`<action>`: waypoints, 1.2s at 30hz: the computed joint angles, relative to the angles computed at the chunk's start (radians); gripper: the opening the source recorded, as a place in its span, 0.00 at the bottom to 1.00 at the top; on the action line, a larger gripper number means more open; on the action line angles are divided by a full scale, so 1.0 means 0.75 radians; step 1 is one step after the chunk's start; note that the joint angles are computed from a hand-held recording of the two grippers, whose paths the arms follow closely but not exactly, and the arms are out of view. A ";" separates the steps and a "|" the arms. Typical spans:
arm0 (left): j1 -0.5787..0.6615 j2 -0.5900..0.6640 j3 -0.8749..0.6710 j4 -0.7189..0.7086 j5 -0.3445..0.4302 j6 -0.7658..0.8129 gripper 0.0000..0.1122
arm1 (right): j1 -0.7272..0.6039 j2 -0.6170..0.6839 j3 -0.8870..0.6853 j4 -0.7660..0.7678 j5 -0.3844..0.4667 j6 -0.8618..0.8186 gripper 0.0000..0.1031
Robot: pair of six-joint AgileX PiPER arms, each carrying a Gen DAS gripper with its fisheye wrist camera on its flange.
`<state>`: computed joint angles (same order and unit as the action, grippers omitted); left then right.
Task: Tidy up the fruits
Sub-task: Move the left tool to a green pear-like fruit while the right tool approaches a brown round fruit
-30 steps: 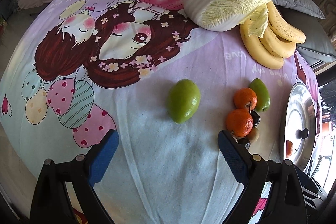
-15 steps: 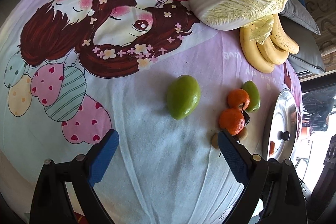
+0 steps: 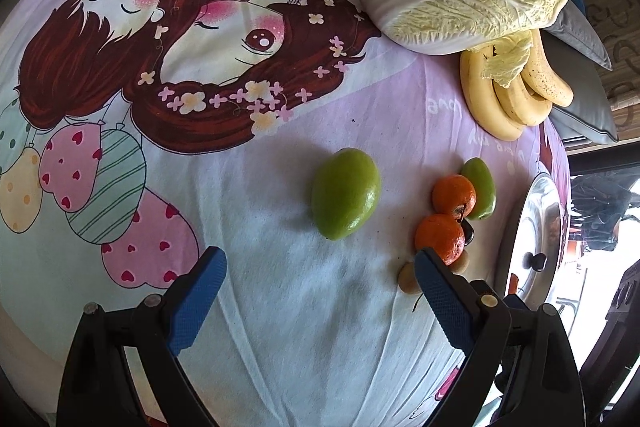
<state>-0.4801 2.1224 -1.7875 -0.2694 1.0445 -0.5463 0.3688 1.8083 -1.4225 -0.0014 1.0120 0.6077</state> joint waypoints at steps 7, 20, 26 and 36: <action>0.019 0.041 -0.051 -0.005 0.000 0.014 0.85 | -0.016 0.005 0.004 0.004 -0.075 -0.069 0.95; 0.007 0.112 -0.145 0.070 -0.027 -0.068 0.86 | -0.051 0.035 0.017 0.029 -0.046 -0.194 0.88; 0.025 0.087 -0.078 -0.024 -0.161 0.015 0.86 | -0.072 0.026 0.021 0.072 -0.074 -0.292 0.87; -0.022 0.132 -0.212 0.137 -0.052 -0.078 0.86 | -0.092 0.024 0.020 0.129 -0.098 -0.420 0.80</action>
<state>-0.4968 2.2216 -1.9464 -0.1667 1.0056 -0.6051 0.3000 1.8267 -1.4075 0.0951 0.9384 0.2929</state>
